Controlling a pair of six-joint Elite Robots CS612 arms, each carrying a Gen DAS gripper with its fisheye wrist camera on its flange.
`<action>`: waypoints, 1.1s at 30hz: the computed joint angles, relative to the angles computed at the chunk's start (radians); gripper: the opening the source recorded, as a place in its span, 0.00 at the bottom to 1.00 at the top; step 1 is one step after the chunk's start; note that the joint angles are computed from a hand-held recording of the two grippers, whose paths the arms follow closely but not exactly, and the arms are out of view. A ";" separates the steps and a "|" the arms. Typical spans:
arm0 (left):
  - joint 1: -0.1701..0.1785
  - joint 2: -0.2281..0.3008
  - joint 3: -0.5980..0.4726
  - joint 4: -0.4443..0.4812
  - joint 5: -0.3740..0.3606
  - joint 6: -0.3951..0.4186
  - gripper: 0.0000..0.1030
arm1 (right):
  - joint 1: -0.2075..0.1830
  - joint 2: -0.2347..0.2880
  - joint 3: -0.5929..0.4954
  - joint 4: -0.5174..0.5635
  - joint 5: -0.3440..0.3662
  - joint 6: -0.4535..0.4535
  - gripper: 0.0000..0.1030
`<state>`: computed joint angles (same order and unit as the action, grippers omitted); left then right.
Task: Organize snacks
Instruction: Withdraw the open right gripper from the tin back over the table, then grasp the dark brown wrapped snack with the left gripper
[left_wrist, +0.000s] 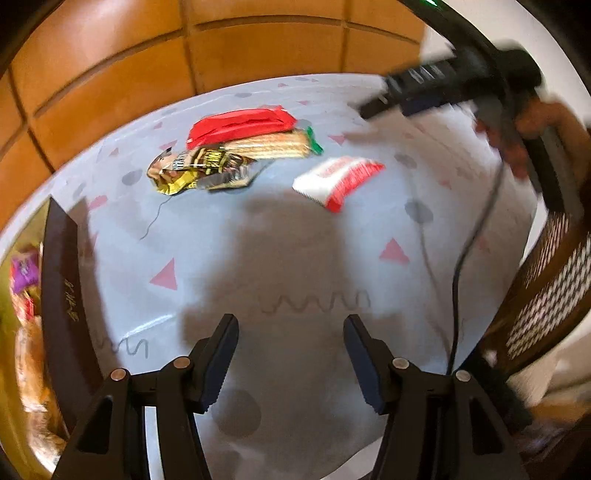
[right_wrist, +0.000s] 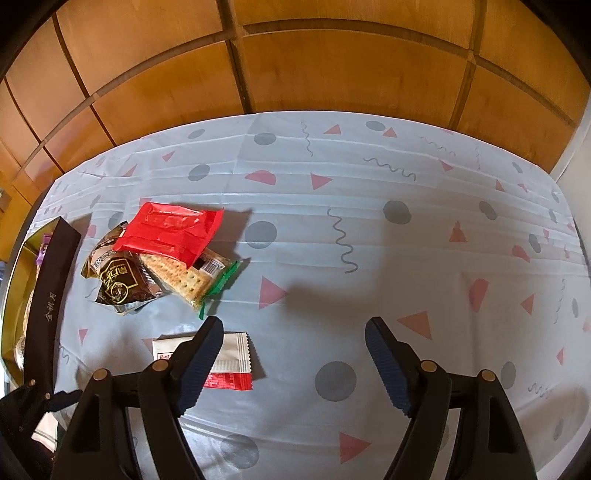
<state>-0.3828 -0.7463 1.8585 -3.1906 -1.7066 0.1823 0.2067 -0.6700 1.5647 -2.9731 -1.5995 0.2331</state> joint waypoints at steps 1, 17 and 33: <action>0.011 0.002 -0.020 0.027 -0.032 -0.047 0.58 | 0.000 0.000 0.000 0.000 0.000 0.000 0.77; 0.064 0.094 -0.292 0.177 -0.087 -0.571 0.60 | 0.004 -0.002 0.002 -0.024 -0.006 -0.016 0.79; 0.014 0.133 -0.328 0.190 0.156 -0.408 0.50 | 0.008 0.000 -0.003 -0.026 -0.019 -0.034 0.81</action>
